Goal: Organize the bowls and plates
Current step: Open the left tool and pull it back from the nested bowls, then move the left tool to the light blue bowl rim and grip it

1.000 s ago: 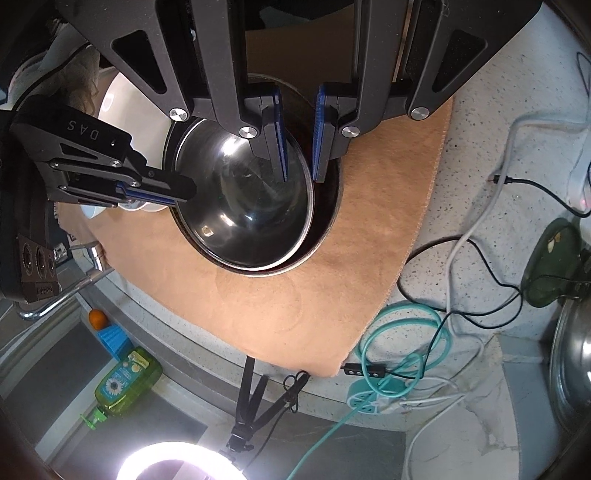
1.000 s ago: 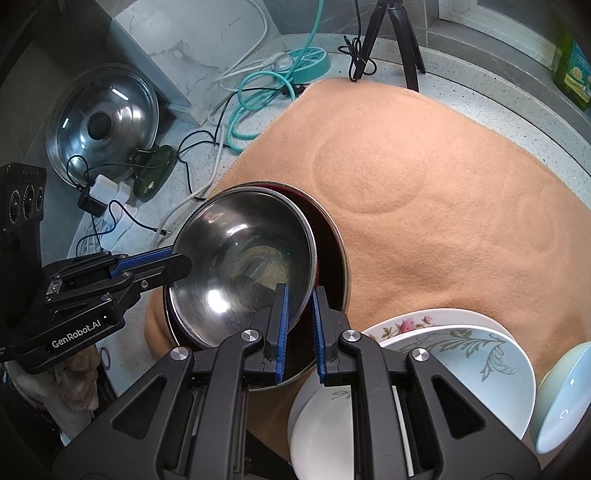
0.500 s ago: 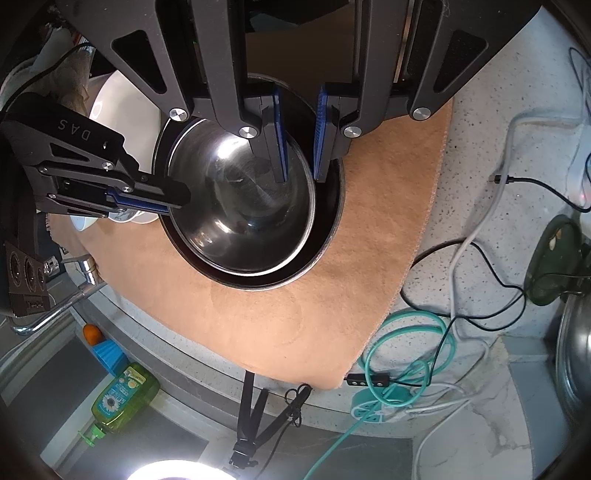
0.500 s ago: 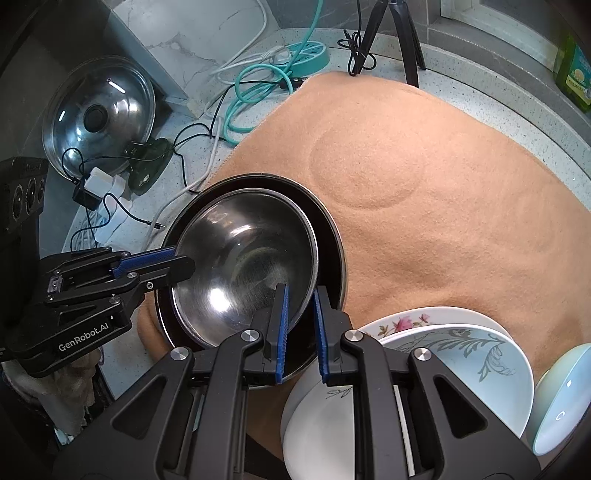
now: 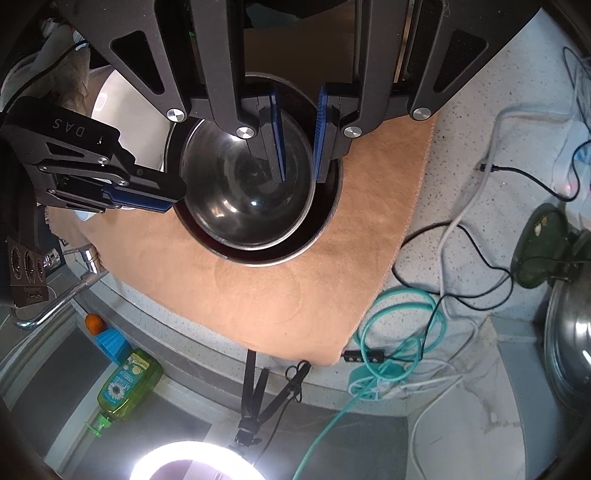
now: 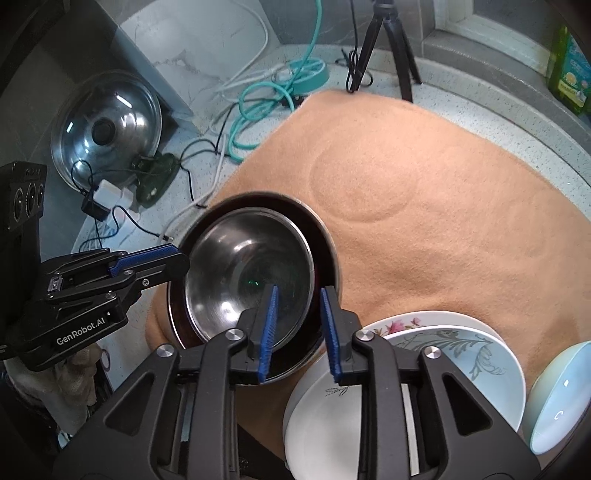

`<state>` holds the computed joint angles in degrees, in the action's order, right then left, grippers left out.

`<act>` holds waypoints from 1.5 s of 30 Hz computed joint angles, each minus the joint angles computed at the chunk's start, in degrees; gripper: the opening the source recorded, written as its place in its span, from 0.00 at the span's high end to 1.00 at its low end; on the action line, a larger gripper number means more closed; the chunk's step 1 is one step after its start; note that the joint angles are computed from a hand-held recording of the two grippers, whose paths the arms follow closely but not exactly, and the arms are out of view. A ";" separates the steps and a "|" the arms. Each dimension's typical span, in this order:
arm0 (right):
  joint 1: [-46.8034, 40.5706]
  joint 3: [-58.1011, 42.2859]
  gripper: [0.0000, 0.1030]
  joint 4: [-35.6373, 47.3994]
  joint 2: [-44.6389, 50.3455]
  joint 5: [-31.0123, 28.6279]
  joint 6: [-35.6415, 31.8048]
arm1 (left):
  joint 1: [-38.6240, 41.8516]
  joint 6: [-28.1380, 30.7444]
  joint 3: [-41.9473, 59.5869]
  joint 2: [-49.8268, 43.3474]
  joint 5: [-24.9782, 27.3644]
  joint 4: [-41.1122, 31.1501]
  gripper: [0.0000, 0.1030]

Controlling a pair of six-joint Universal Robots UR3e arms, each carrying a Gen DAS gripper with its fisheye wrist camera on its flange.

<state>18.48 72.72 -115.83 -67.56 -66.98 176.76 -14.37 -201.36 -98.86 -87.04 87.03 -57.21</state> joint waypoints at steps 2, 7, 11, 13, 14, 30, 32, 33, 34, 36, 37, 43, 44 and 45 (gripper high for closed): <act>-1.01 1.77 0.71 -0.99 -1.79 1.25 -0.23 | -1.26 -0.40 1.19 -0.43 1.61 0.29 0.87; -2.21 5.68 0.68 -4.06 -6.45 -0.34 -1.13 | -4.97 -0.78 5.26 -2.51 5.86 1.02 0.87; -4.55 9.12 0.60 -5.24 -9.88 0.06 -1.33 | -6.85 -0.60 7.88 -4.31 7.01 1.97 0.87; -6.15 12.20 0.58 -7.19 -12.20 0.27 -0.19 | -8.19 -0.67 9.50 -5.61 7.91 2.31 0.87; -7.10 13.43 0.56 -7.71 -13.25 0.39 0.27 | -8.74 -0.67 10.27 -6.31 8.06 2.54 0.87; -30.54 31.41 0.39 -6.71 -31.39 4.55 -3.29 | -15.41 -2.57 27.91 -23.31 3.30 2.58 0.87; -33.47 32.59 0.39 -5.25 -32.95 4.39 -5.07 | -16.08 -2.85 30.82 -25.81 2.25 2.41 0.87; -34.98 33.35 0.39 -4.71 -33.94 3.68 -6.11 | -16.48 -2.99 32.77 -27.32 1.59 2.11 0.87; -36.54 34.13 0.38 -4.06 -34.92 3.34 -7.19 | -16.90 -3.05 34.78 -28.89 0.78 2.01 0.87; -40.78 35.70 0.38 -1.65 -37.03 4.84 -9.66 | -17.55 -3.05 38.55 -31.88 -1.17 1.87 0.87; -42.60 36.44 0.38 -0.75 -37.91 5.58 -10.48 | -17.73 -3.14 40.15 -33.17 -2.32 1.74 0.87; -51.64 40.57 0.38 3.00 -42.80 6.40 -16.00 | -19.26 -4.38 55.74 -44.68 -9.35 -3.05 0.87; -52.73 41.12 0.39 3.74 -43.41 6.46 -16.86 | -19.50 -4.46 58.85 -46.85 -10.48 -4.14 0.87; -54.01 41.73 0.40 4.57 -44.07 6.69 -17.97 | -19.70 -4.28 62.29 -49.02 -11.36 -5.64 0.87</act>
